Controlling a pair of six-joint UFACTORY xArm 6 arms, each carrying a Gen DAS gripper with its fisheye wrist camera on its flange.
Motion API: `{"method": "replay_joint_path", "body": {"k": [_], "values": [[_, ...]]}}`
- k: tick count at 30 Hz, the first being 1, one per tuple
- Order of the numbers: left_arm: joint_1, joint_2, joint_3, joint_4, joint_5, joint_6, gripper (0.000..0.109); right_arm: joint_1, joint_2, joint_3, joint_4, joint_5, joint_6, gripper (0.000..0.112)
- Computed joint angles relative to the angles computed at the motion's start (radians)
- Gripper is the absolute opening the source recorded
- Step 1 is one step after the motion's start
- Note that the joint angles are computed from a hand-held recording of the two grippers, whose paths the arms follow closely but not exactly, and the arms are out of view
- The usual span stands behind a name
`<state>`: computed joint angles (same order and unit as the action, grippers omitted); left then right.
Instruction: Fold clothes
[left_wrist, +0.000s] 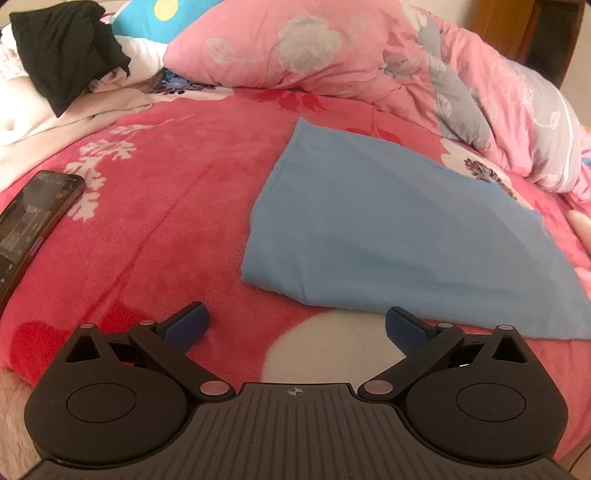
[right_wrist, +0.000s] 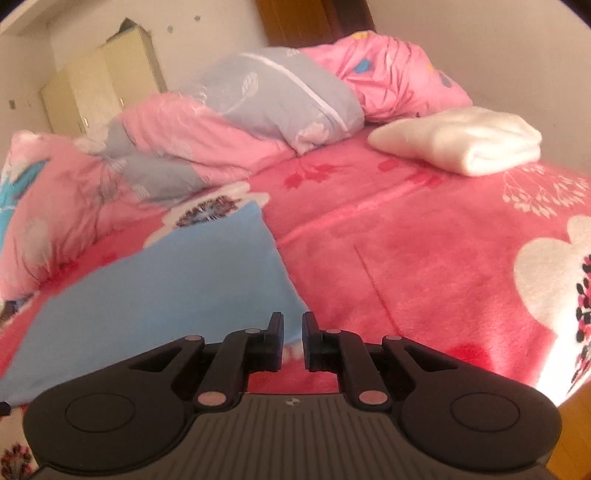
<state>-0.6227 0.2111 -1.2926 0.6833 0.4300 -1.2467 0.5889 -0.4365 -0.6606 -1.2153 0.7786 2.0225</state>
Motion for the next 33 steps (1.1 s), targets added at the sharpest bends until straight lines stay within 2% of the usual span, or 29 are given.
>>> {"method": "replay_joint_path", "body": {"k": [4,8,12,15,17,20,27,29,33], "values": [[0.006,-0.036,0.033,0.007,-0.011,-0.048,0.103,0.016,0.055,-0.064,-0.062,-0.048,-0.012,0.012],[0.014,-0.083,0.066,0.066,0.014,-0.134,0.103,0.026,0.168,-0.18,-0.129,-0.18,-0.085,0.018],[0.034,-0.123,0.091,0.1,0.033,-0.198,0.103,0.041,0.338,-0.356,-0.203,-0.331,-0.207,0.032],[0.055,-0.143,0.107,0.11,0.028,-0.238,0.103,0.063,0.485,-0.517,-0.212,-0.424,-0.358,0.035],[0.071,-0.15,0.117,0.115,0.016,-0.254,0.103,0.079,0.574,-0.616,-0.22,-0.472,-0.454,0.041],[0.088,-0.148,0.115,0.111,0.015,-0.256,0.103,0.103,0.723,-0.771,-0.118,-0.527,-0.703,0.042],[0.109,-0.11,0.068,0.058,0.056,-0.186,0.103,0.149,0.964,-1.008,0.291,-0.544,-1.316,0.042],[0.115,-0.103,0.061,0.039,0.053,-0.17,0.103,0.161,1.016,-1.065,0.365,-0.524,-1.426,0.042],[0.12,-0.095,0.054,0.03,0.057,-0.17,0.103,0.174,1.092,-1.16,0.388,-0.466,-1.488,0.042]]}}
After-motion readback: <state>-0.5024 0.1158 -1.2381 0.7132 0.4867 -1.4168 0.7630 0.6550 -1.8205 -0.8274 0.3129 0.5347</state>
